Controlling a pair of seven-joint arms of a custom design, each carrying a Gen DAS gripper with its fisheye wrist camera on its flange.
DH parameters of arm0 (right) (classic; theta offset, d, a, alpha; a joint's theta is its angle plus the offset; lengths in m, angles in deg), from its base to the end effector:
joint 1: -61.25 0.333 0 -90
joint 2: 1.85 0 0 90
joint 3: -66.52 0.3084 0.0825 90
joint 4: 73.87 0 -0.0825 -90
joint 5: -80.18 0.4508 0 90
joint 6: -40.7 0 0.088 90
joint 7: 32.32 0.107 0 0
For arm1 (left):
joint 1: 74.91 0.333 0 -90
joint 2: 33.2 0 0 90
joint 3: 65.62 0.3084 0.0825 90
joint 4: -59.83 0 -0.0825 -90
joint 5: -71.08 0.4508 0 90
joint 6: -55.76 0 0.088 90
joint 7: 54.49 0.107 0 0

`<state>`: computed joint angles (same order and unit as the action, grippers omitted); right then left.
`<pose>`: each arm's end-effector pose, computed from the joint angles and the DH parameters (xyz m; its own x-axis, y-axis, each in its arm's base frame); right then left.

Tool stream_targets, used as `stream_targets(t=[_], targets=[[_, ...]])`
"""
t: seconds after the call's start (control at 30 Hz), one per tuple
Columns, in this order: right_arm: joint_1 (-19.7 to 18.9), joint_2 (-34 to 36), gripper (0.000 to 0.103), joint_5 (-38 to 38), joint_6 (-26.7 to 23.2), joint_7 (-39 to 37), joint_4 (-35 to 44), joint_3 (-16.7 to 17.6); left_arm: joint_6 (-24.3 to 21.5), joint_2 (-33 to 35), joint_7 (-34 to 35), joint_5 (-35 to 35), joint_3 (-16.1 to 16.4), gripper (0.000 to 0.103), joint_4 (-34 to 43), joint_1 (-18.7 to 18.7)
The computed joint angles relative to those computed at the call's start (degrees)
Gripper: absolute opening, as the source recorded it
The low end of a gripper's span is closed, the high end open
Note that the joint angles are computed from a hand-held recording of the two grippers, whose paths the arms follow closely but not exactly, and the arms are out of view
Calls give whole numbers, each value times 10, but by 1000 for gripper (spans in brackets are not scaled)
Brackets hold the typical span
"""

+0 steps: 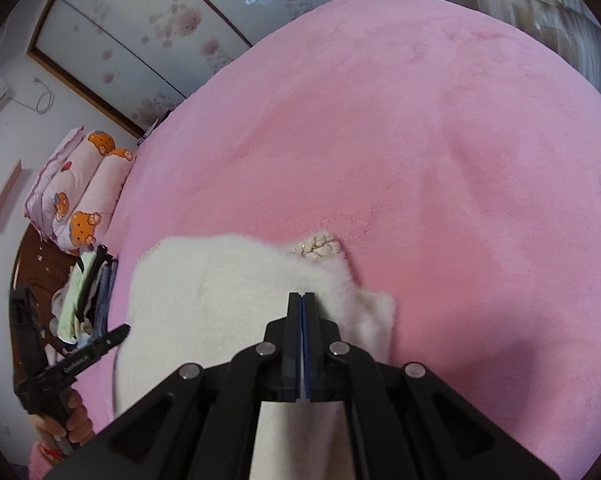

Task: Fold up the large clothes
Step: 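Open both grippers and position them at the bundle's edge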

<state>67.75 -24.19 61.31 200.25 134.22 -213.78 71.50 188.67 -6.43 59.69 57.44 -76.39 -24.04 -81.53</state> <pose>0.5192 0.1221 0.4900 -0.5511 -0.6509 -0.5222 -0.4688 0.7592 -0.4515 0.7547 -0.2161 0.4299 -0.5533 -0.8226 0.1313 -0.7742 0.4496 -0.4456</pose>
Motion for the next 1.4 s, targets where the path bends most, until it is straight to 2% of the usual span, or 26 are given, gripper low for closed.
stream_targets(t=[0.07, 0.2, 0.33, 0.4, 0.47, 0.57, 0.63, 0.7, 0.73, 0.8, 0.83, 0.9, 0.97, 1.1, 1.2, 1.3, 1.4], targets=[[-2, -10, 0, 2, -9, 11, -1, 4, -2, -10, -6, -1, 8, 9, -10, 10], [-4, -63, 0, -6, -70, 48, -21, 23, 20, -34, -32, 14, 18, 9, -41, 11], [17, -123, 4, 34, -50, 106, -79, 17, 40, -74, -22, 13, 15, 12, -95, 17], [23, -159, 4, 52, -61, 134, -108, 23, 57, -103, -21, 12, 18, 15, -138, 21], [30, -182, 4, 61, -107, 159, -115, 37, 65, -130, -28, 9, 18, 23, -175, 21], [56, -194, 5, 76, -177, 169, -107, 41, 69, -176, -18, -5, 19, 26, -233, 28], [75, -196, 13, 87, -198, 176, -105, 40, 62, -203, -16, 5, 21, 26, -263, 27], [90, -199, 33, 99, -211, 183, -104, 39, 47, -223, -10, 14, 22, 29, -282, 26], [97, -200, 37, 104, -211, 188, -104, 39, 40, -231, -8, 18, 23, 33, -288, 26], [106, -199, 45, 107, -207, 192, -103, 39, 46, -254, -29, 52, 23, 54, -311, 22], [109, -197, 46, 108, -203, 192, -101, 39, 48, -261, -28, 56, 24, 59, -317, 22], [118, -194, 56, 113, -186, 186, -102, 33, 28, -272, -13, 41, 26, 69, -322, 24], [127, -186, 64, 121, -166, 170, -101, 24, -6, -271, -5, 30, 28, 71, -310, 27], [150, -160, 69, 152, -128, 118, -102, -3, -57, -266, 37, -8, 32, 81, -292, 32], [158, -146, 70, 179, -104, 90, -112, -14, -78, -249, 59, -12, 30, 81, -279, 32], [170, -139, 70, 210, -77, 60, -131, -30, -138, -209, 65, -64, 31, 82, -236, 40], [191, -139, 71, 256, 15, 35, -171, -52, -209, -159, 59, -111, 29, 82, -185, 52]])
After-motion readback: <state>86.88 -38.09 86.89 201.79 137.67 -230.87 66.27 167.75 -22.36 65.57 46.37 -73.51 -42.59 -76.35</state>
